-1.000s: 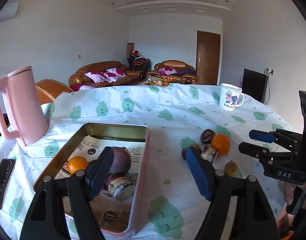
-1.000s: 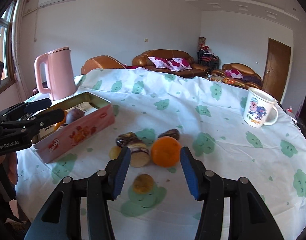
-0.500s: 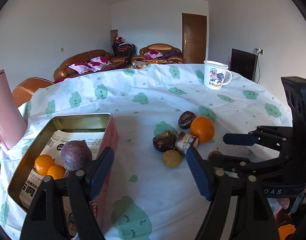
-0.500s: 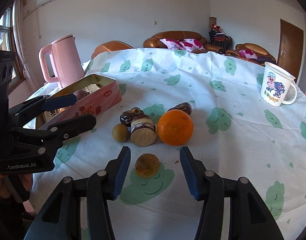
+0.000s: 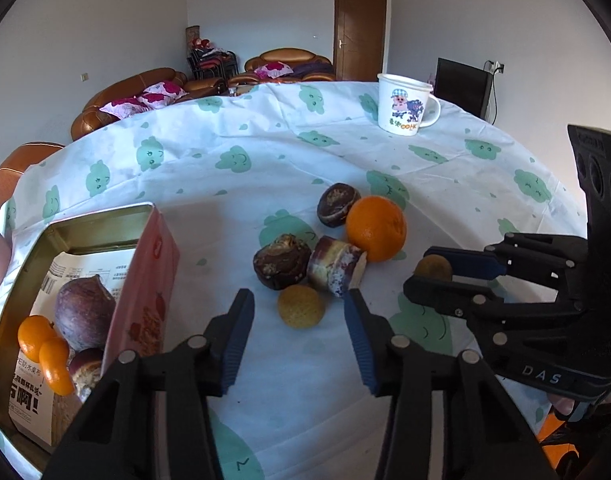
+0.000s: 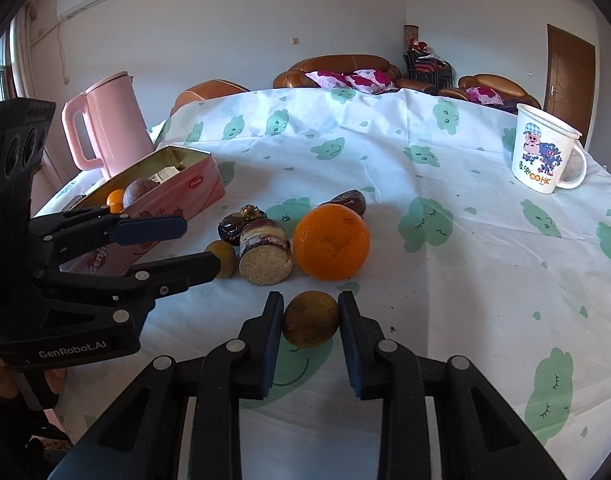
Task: Organize fruits
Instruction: 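Grasp a brown kiwi-like fruit with the right tool while the left tool grasps another, then carry both brown kiwi-like fruits over the pink tin box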
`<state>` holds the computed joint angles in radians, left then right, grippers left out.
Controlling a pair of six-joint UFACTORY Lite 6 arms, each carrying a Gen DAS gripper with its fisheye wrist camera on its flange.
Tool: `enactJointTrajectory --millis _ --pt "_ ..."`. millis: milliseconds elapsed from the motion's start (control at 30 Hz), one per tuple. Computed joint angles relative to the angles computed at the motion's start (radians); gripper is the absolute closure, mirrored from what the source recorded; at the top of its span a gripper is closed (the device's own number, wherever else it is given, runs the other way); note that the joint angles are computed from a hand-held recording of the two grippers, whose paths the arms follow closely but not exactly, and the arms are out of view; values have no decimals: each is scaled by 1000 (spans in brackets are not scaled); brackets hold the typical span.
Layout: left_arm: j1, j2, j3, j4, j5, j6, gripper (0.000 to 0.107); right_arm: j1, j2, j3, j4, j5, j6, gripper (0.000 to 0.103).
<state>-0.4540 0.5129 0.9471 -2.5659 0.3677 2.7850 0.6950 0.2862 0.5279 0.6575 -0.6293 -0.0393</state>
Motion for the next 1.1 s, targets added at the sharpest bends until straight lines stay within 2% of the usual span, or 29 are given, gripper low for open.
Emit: enactJointTrajectory --millis 100,200,267,700,1100 --pt "2 57 80 151 -55 -157 78 -1 1 4 -5 5 -3 73" --pt "7 68 92 183 -50 -195 78 4 0 0 -2 -4 -3 73" --pt "7 54 74 127 -38 -143 78 18 -8 -11 14 -26 -9 73" --pt "63 -85 -118 -72 193 52 78 109 -34 -62 110 -166 -63 73" --pt "97 -178 -267 -180 387 149 78 238 -66 -143 202 -374 -60 73"
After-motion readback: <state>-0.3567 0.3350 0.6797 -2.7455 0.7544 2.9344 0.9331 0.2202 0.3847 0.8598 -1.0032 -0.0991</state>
